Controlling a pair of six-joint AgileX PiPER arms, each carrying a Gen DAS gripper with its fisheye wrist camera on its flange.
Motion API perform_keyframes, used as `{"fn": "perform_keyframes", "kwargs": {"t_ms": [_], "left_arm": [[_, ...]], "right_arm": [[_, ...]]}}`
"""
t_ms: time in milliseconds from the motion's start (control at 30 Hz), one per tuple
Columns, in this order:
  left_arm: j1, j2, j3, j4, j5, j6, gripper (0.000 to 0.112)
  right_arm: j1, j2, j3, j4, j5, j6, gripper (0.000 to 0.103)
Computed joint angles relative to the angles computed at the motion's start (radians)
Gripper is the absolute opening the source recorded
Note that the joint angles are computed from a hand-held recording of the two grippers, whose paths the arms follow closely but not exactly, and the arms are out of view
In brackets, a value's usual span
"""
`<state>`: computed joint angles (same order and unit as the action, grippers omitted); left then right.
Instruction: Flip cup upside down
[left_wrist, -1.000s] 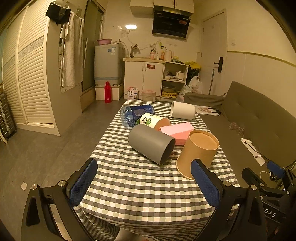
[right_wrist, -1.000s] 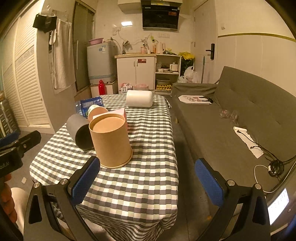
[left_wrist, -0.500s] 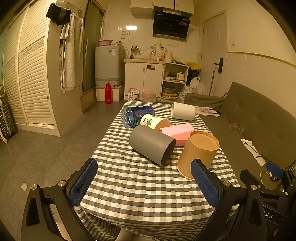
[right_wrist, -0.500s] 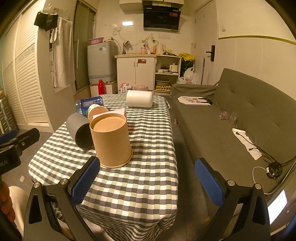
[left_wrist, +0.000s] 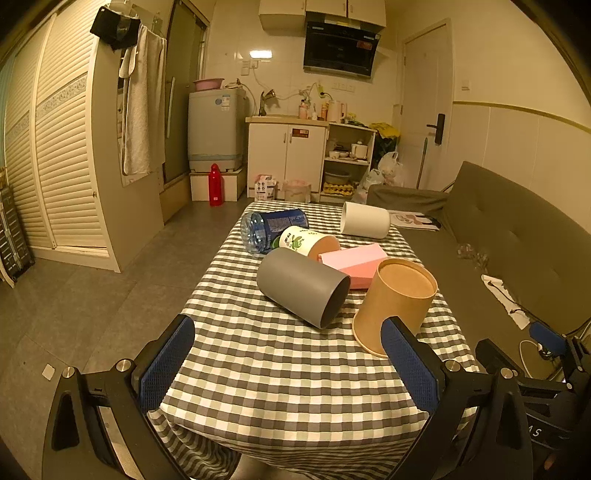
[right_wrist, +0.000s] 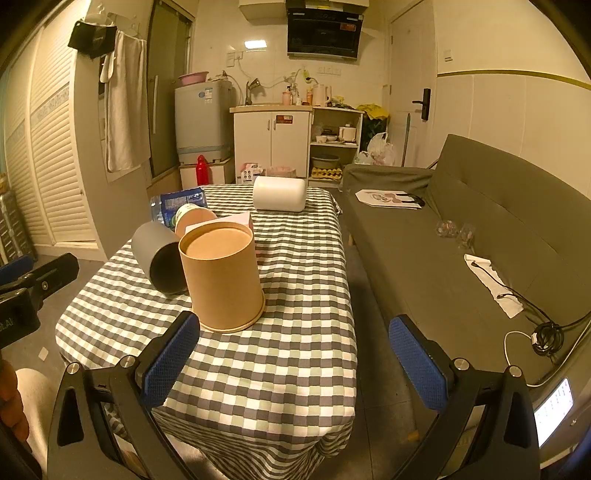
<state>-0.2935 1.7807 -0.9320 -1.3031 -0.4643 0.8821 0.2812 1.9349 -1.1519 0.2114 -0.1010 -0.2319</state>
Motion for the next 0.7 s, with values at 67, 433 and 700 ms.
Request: {"fn": "perform_keyframes", "kwargs": {"t_ms": [67,433,700], "left_arm": [[0.0,-0.001,0.0,-0.005,0.001,0.005,0.103],[0.0,0.0,-0.001,-0.008,0.003,0.009,0.103],[-0.002,0.003,-0.005,-0.018,0.001,0.019,0.103]], "right_arm": [[0.001,0.003,-0.003,0.016,0.003,-0.016,0.103],[0.006,0.011,-0.015,0.076,0.012,-0.082,0.103],[0.008,0.015,-0.016,0.086,0.015,-0.091,0.103]]}}
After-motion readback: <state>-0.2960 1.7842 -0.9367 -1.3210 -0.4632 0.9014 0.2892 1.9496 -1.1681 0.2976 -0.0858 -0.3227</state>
